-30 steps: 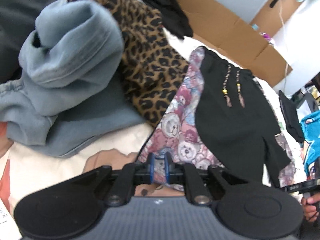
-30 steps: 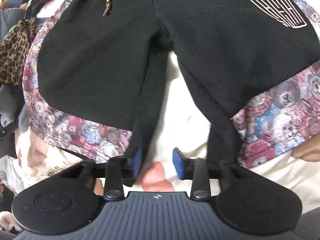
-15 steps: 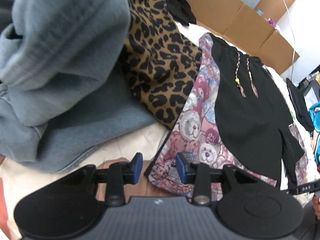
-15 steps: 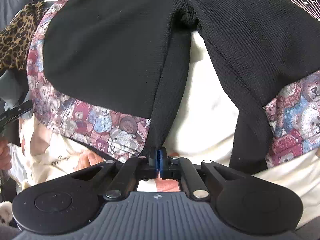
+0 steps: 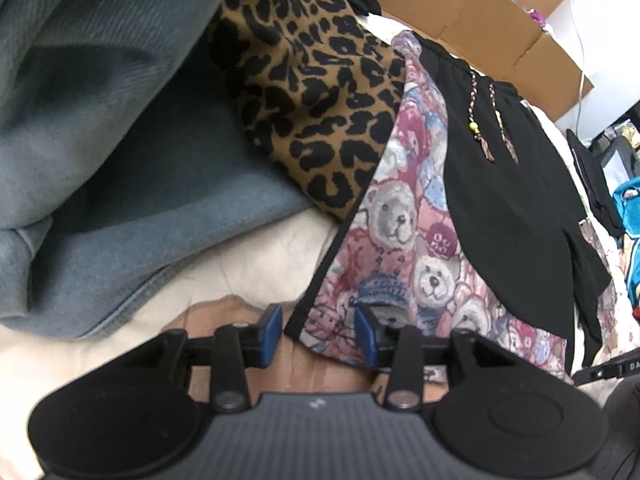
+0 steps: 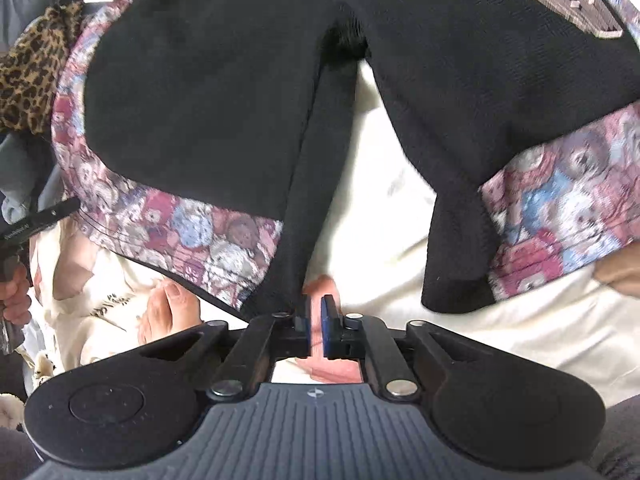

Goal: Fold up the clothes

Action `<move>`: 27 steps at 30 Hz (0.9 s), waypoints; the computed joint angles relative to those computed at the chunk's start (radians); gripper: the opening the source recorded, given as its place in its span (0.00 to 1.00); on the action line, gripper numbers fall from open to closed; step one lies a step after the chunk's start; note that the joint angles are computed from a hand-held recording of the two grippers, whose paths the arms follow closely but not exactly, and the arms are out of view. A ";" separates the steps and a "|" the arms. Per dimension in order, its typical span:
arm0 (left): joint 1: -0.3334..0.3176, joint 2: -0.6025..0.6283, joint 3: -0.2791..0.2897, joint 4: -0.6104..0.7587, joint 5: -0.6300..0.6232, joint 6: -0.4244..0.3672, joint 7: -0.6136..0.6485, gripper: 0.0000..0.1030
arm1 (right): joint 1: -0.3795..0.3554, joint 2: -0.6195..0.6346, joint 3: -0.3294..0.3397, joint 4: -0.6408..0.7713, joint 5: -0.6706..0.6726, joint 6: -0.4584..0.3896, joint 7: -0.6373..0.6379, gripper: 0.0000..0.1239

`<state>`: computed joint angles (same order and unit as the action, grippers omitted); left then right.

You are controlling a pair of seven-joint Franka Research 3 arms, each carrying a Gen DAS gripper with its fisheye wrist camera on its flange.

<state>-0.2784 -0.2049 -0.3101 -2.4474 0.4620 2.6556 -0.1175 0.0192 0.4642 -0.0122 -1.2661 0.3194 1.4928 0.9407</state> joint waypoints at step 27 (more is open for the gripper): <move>0.068 -0.023 -0.037 -0.046 0.212 0.111 -0.125 0.40 | -0.034 -0.102 0.009 -0.192 0.137 0.419 -0.126 0.41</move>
